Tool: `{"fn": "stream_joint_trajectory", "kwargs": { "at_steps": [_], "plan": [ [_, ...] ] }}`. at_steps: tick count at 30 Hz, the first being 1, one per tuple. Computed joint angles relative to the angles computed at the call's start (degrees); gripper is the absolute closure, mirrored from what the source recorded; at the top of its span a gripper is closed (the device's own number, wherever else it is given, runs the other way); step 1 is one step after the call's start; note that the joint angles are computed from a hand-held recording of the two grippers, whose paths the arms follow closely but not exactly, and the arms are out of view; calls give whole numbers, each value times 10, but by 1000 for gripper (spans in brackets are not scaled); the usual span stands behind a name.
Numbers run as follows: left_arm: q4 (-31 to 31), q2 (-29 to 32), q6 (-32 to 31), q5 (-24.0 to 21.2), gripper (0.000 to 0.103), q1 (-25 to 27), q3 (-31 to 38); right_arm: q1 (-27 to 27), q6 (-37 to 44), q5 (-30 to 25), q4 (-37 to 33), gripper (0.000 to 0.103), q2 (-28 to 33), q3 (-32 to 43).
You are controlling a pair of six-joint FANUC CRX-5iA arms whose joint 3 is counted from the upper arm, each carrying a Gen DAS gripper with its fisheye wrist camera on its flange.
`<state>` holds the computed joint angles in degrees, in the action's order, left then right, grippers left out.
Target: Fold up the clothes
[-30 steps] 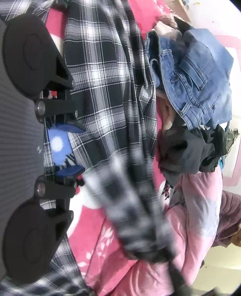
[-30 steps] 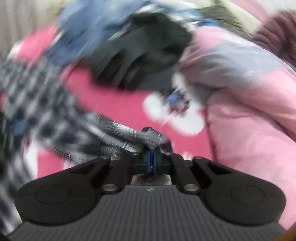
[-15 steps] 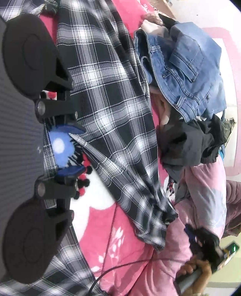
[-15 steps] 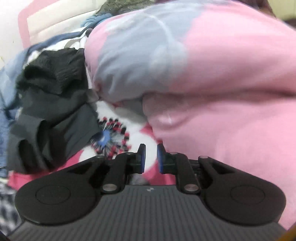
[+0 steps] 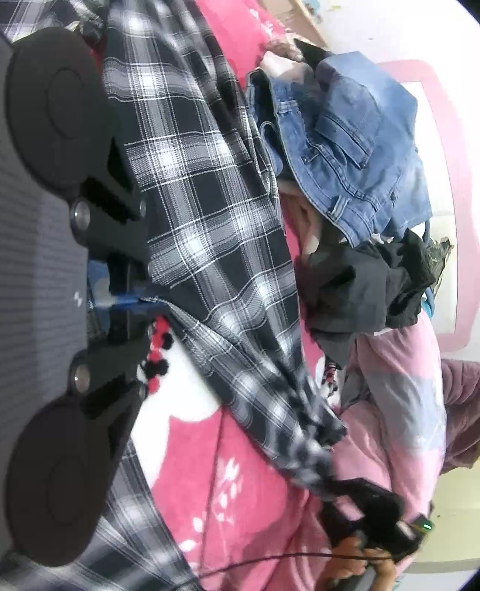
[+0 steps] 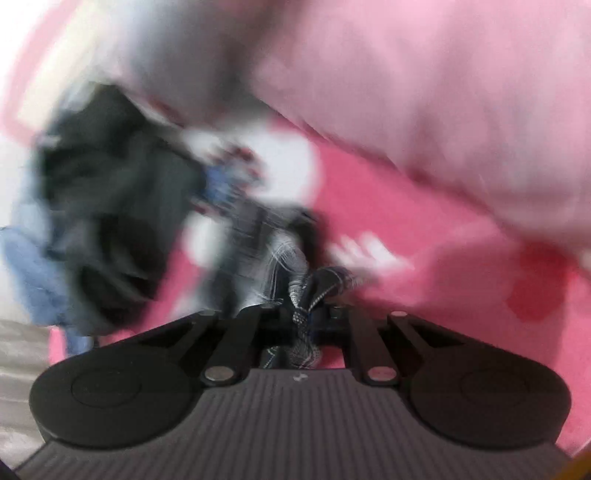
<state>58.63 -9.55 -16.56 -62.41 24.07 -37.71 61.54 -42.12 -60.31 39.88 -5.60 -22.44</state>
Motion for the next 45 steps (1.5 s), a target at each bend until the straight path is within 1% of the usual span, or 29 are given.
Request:
{"fn": "stream_joint_trajectory", "kwargs": {
  "at_steps": [2, 3, 6, 7, 8, 9, 10, 12, 13, 14, 15, 17, 18, 19, 20, 22, 23, 25, 27, 30, 32, 33, 34, 35, 36, 38, 39, 41, 45],
  "plan": [
    [11, 10, 7, -48, 102, 18, 18, 44, 38, -61, 75, 99, -6, 21],
    [19, 14, 5, -75, 102, 27, 26, 64, 51, -91, 87, 99, -13, 29],
    [17, 34, 4, -142, 102, 53, 56, 120, 49, -176, 52, 99, -23, 57],
    [3, 38, 0, -152, 102, 58, 65, 135, 43, -198, 34, 98, -25, 64],
    [-12, 40, -5, -160, 102, 63, 73, 141, 26, -199, -9, 97, -32, 57],
    [-33, 40, -12, -161, 102, 64, 80, 144, 10, -197, -53, 96, -38, 50],
    [-56, 34, -18, -146, 102, 60, 81, 145, -4, -192, -96, 92, -44, 43],
    [-101, 23, -24, -118, 102, 48, 82, 140, -15, -183, -188, 91, -47, 28],
    [-112, 17, -32, -107, 101, 44, 77, 146, -38, -184, -202, 89, -54, 17],
    [-120, 10, -42, -95, 100, 40, 71, 161, -72, -183, -188, 89, -68, 0],
    [-120, 3, -54, -83, 98, 37, 63, 171, -76, -201, -174, 89, -66, 4],
    [-112, -2, -62, -80, 91, 36, 56, 186, -68, -237, -150, 88, -62, 17],
    [-105, 0, -59, -86, 89, 37, 57, 185, -33, -259, -140, 83, -52, 31],
    [-100, 2, -53, -94, 87, 40, 59, 183, 1, -280, -128, 75, -43, 44],
    [-95, 5, -45, -100, 86, 42, 62, 180, 25, -291, -116, 72, -45, 44],
    [-85, 14, -31, -111, 85, 46, 68, 162, 68, -272, -90, 57, -43, 43],
    [-82, 19, -22, -117, 85, 46, 71, 150, 88, -260, -82, 54, -43, 42],
    [-81, 26, -5, -124, 85, 46, 77, 121, 125, -232, -83, 42, -39, 40],
    [-87, 31, 3, -129, 85, 44, 81, 84, 157, -215, -108, 40, -22, 48],
    [-104, 33, -2, -137, 85, 42, 85, 57, 157, -201, -127, 40, -14, 38],
    [-114, 36, -6, -148, 78, 42, 89, 63, 130, -195, -126, 41, -21, 14],
    [-120, 37, -6, -153, 77, 42, 91, 59, 126, -181, -128, 46, -26, 1],
    [-129, 37, -5, -155, 77, 40, 93, 56, 122, -163, -134, 74, -34, -10],
    [-136, 34, -5, -152, 77, 39, 92, 53, 120, -151, -142, 90, -36, -13],
    [-138, 31, -10, -151, 77, 39, 90, 65, 102, -156, -128, 97, -39, -13],
    [-141, 30, -15, -151, 77, 40, 89, 88, 90, -180, -92, 100, -33, -4],
    [-144, 32, -9, -155, 77, 40, 94, 104, 98, -210, -71, 100, -22, 8],
    [-152, 40, 13, -166, 76, 38, 107, 129, 99, -251, -62, 100, -19, 24],
    [-157, 43, 30, -170, 76, 38, 118, 135, 100, -309, -152, 96, -10, 53]
  ]
}}
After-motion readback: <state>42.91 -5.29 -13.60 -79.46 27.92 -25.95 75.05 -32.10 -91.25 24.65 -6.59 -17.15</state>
